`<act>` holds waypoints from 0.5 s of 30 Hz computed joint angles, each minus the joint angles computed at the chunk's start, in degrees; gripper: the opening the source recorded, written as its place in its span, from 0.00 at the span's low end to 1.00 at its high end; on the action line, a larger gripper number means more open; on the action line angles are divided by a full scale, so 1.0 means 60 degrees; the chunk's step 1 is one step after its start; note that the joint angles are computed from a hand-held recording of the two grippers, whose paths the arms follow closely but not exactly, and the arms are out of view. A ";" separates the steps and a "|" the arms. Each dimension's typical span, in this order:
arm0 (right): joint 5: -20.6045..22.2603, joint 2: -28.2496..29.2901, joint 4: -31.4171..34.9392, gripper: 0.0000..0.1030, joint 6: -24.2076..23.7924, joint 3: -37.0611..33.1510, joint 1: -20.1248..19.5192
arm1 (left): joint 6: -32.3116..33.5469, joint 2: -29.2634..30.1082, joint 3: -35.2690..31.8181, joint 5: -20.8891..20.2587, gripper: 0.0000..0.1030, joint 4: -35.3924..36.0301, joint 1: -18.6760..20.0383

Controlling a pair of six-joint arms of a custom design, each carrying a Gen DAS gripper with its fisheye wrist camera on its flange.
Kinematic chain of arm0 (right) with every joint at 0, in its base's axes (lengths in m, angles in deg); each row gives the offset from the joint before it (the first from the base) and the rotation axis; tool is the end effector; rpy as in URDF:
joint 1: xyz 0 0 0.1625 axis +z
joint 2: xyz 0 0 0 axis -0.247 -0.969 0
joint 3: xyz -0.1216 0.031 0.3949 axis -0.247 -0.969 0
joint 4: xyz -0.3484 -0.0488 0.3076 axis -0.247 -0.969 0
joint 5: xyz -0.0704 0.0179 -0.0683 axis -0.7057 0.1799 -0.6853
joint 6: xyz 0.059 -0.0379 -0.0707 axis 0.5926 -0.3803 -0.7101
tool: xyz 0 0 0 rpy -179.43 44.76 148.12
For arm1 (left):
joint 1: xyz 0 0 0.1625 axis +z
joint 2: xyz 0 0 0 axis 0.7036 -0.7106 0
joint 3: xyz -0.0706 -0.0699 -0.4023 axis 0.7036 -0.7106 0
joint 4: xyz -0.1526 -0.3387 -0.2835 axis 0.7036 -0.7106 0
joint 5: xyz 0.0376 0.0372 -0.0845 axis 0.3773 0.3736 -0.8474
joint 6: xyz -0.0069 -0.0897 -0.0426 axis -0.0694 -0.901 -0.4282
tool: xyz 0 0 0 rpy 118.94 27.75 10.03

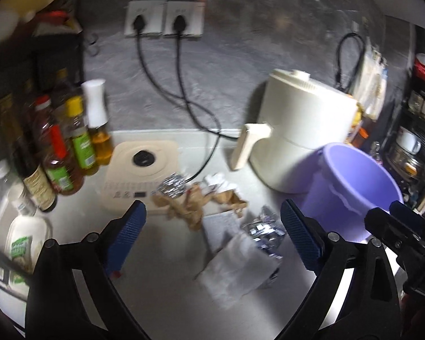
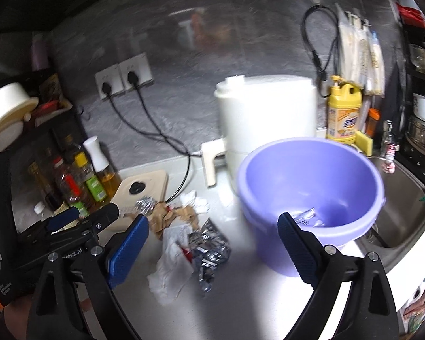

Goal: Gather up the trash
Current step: 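Move the left tool back toward the crumpled printed paper ball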

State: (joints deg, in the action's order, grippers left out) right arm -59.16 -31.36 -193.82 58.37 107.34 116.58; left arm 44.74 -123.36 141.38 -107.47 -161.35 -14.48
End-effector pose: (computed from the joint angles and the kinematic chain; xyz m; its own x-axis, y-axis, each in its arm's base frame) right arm 0.1390 -0.3502 0.4015 -0.7603 0.4212 0.4945 -0.3204 0.4191 -0.8495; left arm -0.4608 -0.4911 0.0512 -0.6800 0.5306 -0.5060 0.7318 0.5338 -0.4237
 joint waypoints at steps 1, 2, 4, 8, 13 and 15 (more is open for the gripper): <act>0.0018 0.0060 0.0068 0.87 0.0016 0.0019 0.0006 | -0.0049 -0.0044 0.0077 0.0084 0.93 0.0008 0.0028; 0.0032 0.0108 0.0117 0.87 0.0029 0.0027 0.0002 | -0.0088 -0.0083 0.0130 0.0123 0.93 0.0037 0.0060; 0.0078 0.0195 0.0266 0.87 0.0109 0.0077 -0.0028 | -0.0242 -0.0176 0.0298 0.0361 0.93 0.0125 0.0124; 0.0173 0.0257 0.0592 0.87 0.0312 0.0167 -0.0121 | -0.0448 -0.0276 0.0528 0.0709 0.93 0.0214 0.0224; 0.0422 0.0278 0.0951 0.87 0.0511 0.0331 -0.0378 | -0.0637 -0.0314 0.0752 0.1275 0.93 0.0213 0.0338; 0.0558 0.0279 0.1054 0.87 0.0591 0.0404 -0.0508 | -0.0699 -0.0324 0.0836 0.1460 0.93 0.0251 0.0364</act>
